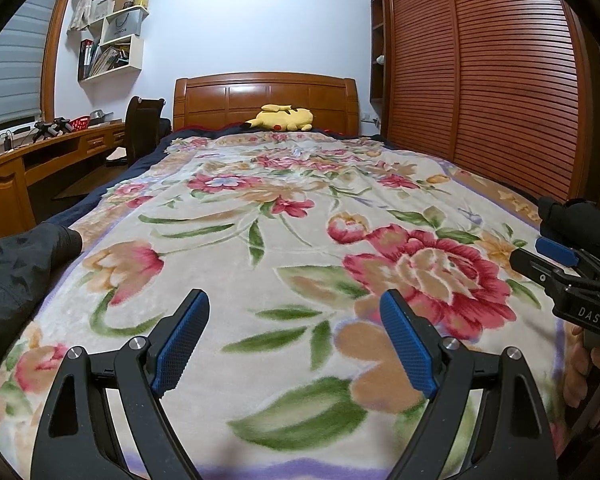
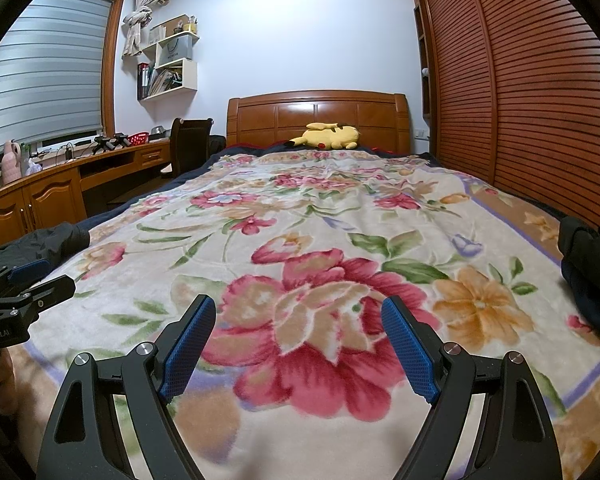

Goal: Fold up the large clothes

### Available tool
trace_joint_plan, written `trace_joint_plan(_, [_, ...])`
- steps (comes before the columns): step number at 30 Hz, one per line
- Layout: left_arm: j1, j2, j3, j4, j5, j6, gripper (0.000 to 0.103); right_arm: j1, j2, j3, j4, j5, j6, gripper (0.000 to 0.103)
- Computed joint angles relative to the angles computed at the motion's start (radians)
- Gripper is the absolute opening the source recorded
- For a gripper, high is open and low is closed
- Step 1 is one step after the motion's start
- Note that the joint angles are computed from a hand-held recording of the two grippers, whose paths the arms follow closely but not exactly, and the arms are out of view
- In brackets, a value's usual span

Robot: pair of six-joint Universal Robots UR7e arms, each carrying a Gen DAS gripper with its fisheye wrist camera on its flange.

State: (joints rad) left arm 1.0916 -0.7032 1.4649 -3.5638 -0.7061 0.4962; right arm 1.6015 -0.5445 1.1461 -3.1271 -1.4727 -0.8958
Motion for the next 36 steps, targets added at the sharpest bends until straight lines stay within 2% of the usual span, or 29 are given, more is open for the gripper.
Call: trace_joint_plan(36, [-0.003,0.000,0.000,-0.012,0.002,0.008,0.088,0.001,0.006,-0.005,-0.005,0.001,0.003,0.086])
